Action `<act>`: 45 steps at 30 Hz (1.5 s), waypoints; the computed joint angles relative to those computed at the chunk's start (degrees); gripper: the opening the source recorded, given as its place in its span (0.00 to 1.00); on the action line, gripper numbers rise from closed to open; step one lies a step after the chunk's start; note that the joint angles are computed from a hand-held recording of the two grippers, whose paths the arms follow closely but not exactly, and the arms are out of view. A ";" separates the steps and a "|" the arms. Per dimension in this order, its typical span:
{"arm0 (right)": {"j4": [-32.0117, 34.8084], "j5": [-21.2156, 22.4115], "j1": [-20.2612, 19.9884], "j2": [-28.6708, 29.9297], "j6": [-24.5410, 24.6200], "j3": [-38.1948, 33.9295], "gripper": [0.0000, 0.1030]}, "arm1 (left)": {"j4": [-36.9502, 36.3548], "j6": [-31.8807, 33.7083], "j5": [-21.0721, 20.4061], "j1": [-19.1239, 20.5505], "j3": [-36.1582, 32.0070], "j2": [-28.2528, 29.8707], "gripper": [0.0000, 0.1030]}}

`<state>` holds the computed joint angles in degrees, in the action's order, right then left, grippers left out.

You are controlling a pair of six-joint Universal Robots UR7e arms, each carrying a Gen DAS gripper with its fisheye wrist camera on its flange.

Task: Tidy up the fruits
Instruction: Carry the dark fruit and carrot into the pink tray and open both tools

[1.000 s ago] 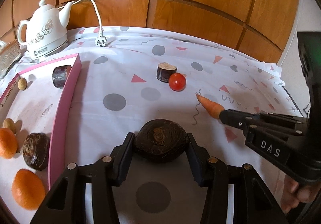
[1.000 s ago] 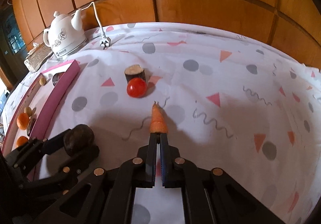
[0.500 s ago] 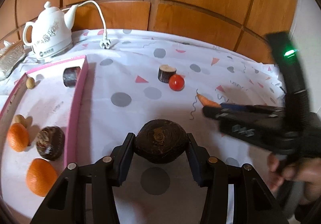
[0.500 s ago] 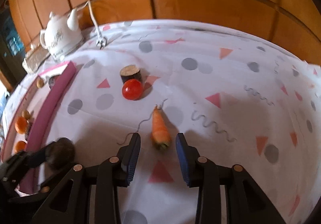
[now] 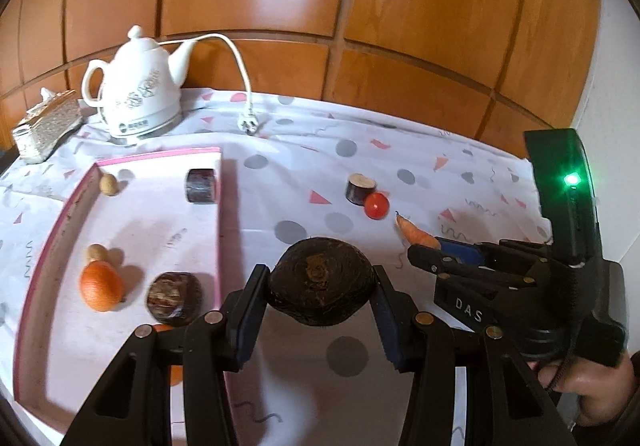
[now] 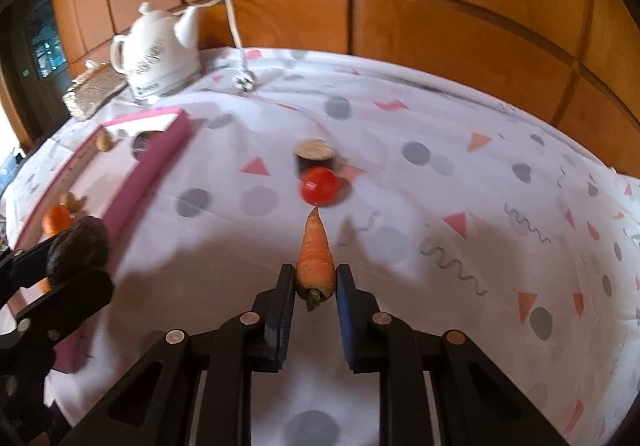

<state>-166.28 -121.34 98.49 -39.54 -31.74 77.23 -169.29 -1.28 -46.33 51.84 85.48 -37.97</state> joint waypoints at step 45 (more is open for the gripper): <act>10.49 15.28 5.05 3.48 5.99 -3.45 0.29 | -2.55 -6.18 13.03 2.15 6.98 -8.71 0.56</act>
